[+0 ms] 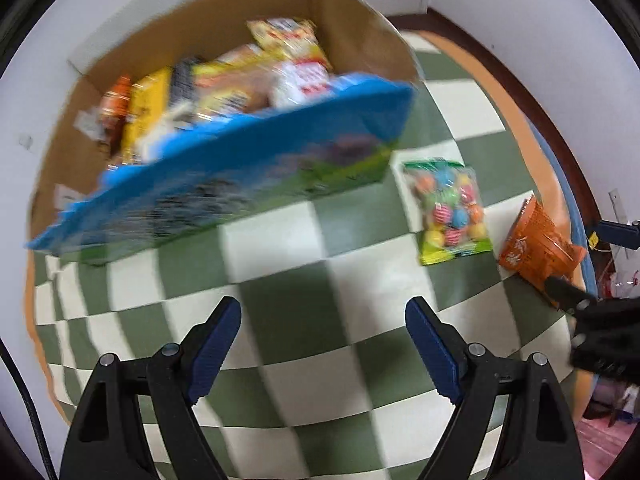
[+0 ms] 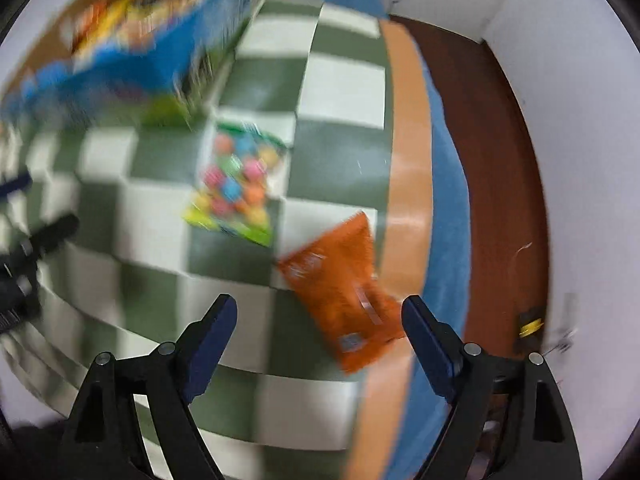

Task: Organize snacks
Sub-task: 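Grasp the clear gumball bag with the left tool while the right tool grasps the orange Qinzhen bag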

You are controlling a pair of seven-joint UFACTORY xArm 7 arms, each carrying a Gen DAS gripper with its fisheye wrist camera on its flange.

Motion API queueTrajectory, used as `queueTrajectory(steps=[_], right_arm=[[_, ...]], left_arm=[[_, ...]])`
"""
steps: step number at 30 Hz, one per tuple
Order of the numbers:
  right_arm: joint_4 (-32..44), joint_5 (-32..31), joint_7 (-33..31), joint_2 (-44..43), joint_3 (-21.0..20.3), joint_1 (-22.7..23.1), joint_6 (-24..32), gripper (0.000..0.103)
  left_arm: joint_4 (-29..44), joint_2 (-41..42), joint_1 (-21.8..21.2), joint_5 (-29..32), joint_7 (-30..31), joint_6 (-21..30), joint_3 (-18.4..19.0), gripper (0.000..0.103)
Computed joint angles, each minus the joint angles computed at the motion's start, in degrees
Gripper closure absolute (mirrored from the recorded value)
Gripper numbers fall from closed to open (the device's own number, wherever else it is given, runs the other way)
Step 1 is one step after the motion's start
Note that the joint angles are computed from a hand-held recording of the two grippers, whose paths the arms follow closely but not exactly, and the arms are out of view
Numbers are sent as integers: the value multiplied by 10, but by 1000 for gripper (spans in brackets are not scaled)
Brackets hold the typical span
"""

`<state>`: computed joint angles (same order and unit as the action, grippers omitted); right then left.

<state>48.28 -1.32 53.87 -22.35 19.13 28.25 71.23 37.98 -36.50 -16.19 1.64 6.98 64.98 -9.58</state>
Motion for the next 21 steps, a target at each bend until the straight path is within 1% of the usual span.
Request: queueTrajectory(steps=[2, 5, 8, 9, 10, 11, 13, 14, 18, 21], right_arm=[[-22, 3, -40, 2, -13, 3, -10, 16], [-62, 22, -85, -1, -33, -2, -33, 16], [-120, 63, -112, -21, -56, -10, -81, 17], [-138, 74, -113, -33, -59, -14, -98, 18], [-159, 85, -106, -49, -61, -18, -114, 24], [-176, 95, -95, -66, -62, -23, -124, 27], [-221, 130, -46, -119, -70, -35, -135, 29], [-248, 151, -22, -153, -75, -39, -145, 29], [-312, 193, 14, -253, -95, -41, -161, 28], [-330, 191, 10, -300, -108, -46, -148, 20]], left_arm=[[7, 29, -6, -9, -23, 2, -16, 19], [18, 60, -19, -19, -42, 3, -24, 19], [26, 88, -31, -36, -63, 1, -25, 19], [29, 97, -36, -43, -69, 0, -26, 19], [31, 103, -39, -46, -75, -2, -27, 19], [33, 109, -43, -46, -83, -6, -29, 19], [36, 122, -50, -49, -97, -12, -33, 19], [39, 130, -53, -49, -104, -14, -34, 19], [56, 171, -63, -50, -138, -24, -41, 19], [70, 197, -69, -52, -161, -32, -41, 19]])
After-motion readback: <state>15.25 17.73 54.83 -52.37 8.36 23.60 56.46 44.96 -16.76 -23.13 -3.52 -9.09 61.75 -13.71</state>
